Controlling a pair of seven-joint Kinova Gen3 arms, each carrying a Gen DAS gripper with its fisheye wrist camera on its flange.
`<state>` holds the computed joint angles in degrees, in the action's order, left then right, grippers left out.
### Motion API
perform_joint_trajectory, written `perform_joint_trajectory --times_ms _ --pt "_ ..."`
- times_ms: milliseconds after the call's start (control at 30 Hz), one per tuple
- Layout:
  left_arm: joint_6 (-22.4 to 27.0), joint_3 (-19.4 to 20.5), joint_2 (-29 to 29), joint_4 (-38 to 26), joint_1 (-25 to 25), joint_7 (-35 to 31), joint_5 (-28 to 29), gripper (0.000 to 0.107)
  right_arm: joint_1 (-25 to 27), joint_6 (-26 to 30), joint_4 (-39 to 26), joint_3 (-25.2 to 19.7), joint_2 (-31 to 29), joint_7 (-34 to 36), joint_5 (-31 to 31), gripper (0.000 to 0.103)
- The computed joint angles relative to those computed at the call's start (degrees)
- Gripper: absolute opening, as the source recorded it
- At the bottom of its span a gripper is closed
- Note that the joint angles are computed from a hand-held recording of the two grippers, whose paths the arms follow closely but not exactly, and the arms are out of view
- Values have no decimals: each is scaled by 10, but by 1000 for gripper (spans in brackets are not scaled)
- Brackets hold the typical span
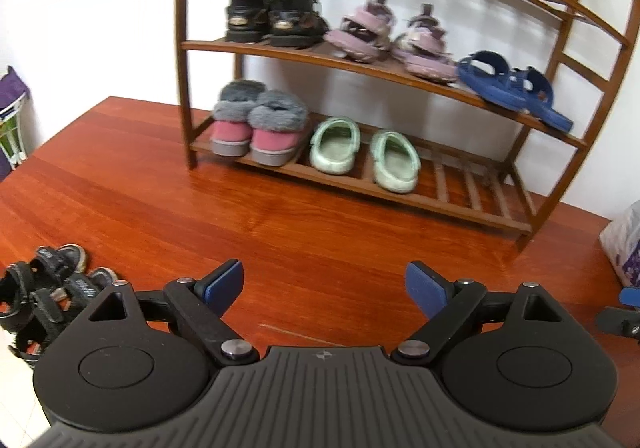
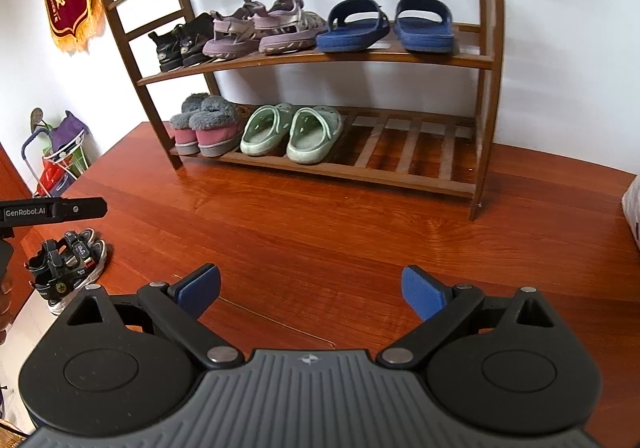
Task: Organize scattered shoes
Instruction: 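Pull both tools back from the rack toward the black sandals, then move both tools down over the black-and-white sandals on the floor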
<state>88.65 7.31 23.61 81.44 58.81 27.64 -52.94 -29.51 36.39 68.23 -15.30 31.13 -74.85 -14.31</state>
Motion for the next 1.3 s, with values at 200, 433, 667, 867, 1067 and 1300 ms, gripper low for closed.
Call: perform_joint_trajectory --times_ms 200,433,667,867,1067,1300 --pt "11 14 -46 77 -8 42 18 90 -33 10 -25 12 16 -27 15 99" --pt "7 55 -108 165 -42 67 40 90 -86 18 -57 32 35 -85 47 99" --pt "-15 100 -180 263 -81 77 61 90 -148 34 -94 54 56 -162 91 99" --pt "-20 140 -234 340 -106 89 95 90 -197 60 -136 67 79 -221 125 99" --pt "-36 173 -280 412 -136 76 142 90 -245 93 -183 81 102 -270 159 99" --pt "-81 173 -383 491 -177 3 186 90 -294 133 -242 98 130 -318 191 99"
